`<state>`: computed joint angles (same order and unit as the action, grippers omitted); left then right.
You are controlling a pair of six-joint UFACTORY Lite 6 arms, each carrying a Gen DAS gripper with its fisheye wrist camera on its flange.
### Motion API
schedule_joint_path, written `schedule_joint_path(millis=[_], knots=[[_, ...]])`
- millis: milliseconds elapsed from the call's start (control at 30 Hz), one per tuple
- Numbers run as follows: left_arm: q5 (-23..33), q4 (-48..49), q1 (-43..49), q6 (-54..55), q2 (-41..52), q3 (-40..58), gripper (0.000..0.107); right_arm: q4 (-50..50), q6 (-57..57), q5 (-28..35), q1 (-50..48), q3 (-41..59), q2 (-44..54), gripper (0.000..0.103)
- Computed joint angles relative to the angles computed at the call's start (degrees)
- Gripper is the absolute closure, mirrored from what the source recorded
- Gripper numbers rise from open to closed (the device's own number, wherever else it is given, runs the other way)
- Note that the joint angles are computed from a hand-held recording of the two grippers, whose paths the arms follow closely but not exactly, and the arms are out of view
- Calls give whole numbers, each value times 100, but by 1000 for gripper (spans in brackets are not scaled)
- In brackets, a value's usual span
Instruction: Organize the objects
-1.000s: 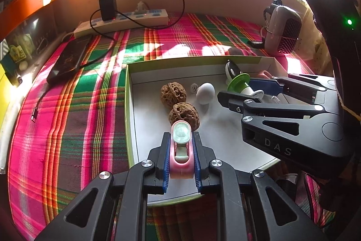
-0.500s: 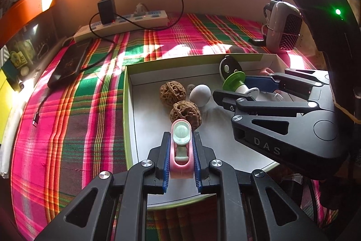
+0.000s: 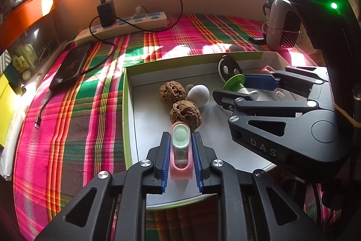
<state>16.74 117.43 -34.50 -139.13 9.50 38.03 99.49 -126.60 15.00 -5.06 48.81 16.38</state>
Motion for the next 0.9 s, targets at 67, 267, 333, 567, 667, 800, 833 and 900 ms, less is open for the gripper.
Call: schedule_joint_path(millis=[67, 267, 333, 567, 667, 800, 833, 900], knots=[[-14, 45, 11, -35, 7, 9, 89, 60, -42, 2, -4, -6, 2, 62], [3, 64, -6, -66, 7, -6, 89, 172, -122, -10, 4, -9, 5, 62], [-1, 128, 0, -125, 3, -14, 88, 169, -126, -13, 2, -10, 5, 62], [3, 146, -21, -166, -13, -23, 85, 105, -28, 13, -34, -64, -67, 62], [-24, 220, -17, -252, -56, -51, 84, 180, -84, 32, -48, -133, -153, 62], [109, -75, -130, 5, -139, -119, 81, 232, -112, 62, -100, -226, -248, 61], [88, -21, -118, -52, -168, -143, 81, 243, -122, 69, -113, -256, -278, 60], [130, -134, -153, 20, -233, -197, 81, 238, -120, 87, -126, -320, -350, 56]])
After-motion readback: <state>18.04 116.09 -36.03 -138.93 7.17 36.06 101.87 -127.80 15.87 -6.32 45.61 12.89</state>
